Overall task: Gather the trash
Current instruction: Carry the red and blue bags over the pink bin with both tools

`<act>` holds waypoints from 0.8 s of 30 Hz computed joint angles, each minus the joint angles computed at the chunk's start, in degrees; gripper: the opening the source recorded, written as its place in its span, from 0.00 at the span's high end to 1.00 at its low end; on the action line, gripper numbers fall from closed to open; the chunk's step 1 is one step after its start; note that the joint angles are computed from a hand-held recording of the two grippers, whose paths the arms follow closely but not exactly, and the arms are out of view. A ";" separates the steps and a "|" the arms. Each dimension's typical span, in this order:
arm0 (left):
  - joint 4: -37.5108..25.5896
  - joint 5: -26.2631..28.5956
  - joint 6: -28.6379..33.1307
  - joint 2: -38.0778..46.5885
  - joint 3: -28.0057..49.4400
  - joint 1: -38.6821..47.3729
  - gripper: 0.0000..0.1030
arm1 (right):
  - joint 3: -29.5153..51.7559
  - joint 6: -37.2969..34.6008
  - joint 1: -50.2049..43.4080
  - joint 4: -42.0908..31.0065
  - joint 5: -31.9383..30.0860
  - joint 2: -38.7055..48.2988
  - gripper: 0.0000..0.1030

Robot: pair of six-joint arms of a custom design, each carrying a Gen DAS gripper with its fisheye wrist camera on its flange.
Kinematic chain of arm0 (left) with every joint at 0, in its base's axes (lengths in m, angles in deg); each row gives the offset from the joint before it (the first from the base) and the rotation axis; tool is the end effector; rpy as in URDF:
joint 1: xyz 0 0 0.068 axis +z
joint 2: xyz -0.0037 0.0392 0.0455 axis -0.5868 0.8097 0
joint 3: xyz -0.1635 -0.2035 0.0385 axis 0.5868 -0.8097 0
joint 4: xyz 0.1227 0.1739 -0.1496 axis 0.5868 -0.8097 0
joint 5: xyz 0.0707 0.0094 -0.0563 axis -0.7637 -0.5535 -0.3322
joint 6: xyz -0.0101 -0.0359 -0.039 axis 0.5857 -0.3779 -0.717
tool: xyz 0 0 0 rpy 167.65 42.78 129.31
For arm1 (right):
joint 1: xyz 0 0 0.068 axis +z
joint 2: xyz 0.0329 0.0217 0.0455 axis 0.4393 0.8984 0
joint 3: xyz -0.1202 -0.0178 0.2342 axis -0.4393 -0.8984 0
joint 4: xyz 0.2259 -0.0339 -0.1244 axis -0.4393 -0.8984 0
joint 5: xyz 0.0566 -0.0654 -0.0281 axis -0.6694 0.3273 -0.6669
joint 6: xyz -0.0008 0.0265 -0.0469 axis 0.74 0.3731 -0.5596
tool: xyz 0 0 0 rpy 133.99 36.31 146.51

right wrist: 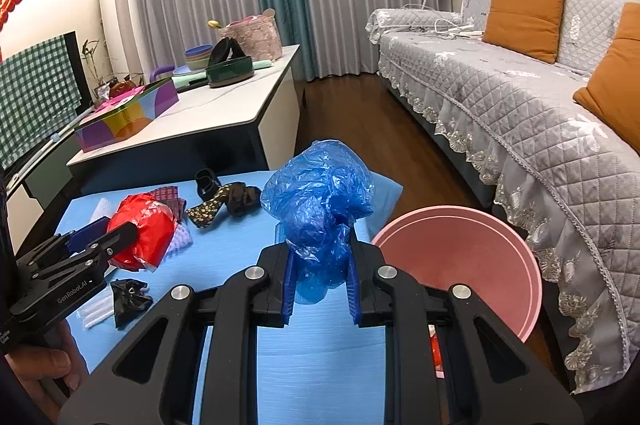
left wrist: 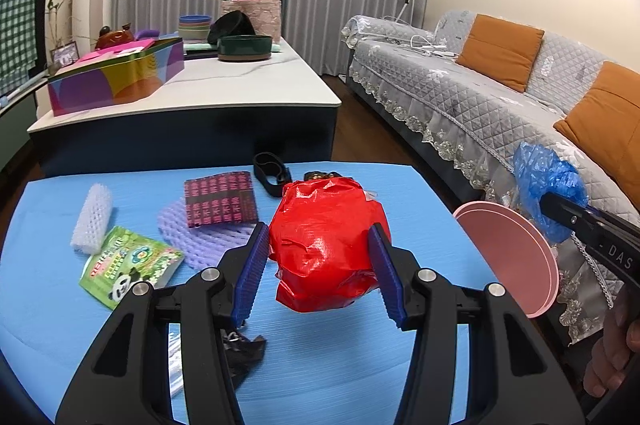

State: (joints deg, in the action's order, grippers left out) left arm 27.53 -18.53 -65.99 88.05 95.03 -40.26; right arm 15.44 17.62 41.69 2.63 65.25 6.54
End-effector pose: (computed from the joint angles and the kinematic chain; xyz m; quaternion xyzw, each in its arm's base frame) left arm 0.3524 -0.0400 0.1794 0.1841 0.8598 -0.1534 0.4510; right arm 0.2611 0.0581 0.2049 0.1687 0.8627 -0.0187 0.4763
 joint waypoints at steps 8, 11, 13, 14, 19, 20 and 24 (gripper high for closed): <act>0.39 -0.55 -0.85 -0.02 -0.20 -2.82 0.51 | -1.86 -0.60 -2.20 -0.86 0.23 -3.16 0.79; 0.42 -0.48 -1.12 -0.11 -0.33 -3.69 0.51 | -2.43 -0.93 -3.09 -1.30 0.24 -4.42 0.79; 0.25 -0.44 -1.33 -0.06 -0.23 -4.36 0.51 | -2.73 -1.18 -3.84 -1.77 0.31 -5.37 0.79; 0.18 -0.39 -1.38 -0.04 -0.21 -4.70 0.51 | -2.94 -1.27 -4.39 -2.00 0.25 -5.94 0.79; -0.24 -0.20 -1.73 -0.02 0.09 -5.86 0.51 | -3.34 -1.31 -6.55 -3.16 -0.20 -7.81 0.79; -0.40 -0.19 -1.94 -0.01 0.22 -6.14 0.51 | -3.34 -1.20 -6.69 -3.44 -0.11 -8.08 0.79; -1.06 -0.39 -2.46 0.19 0.94 -7.28 0.51 | -3.68 -1.41 -8.87 -4.23 -0.85 -9.34 0.79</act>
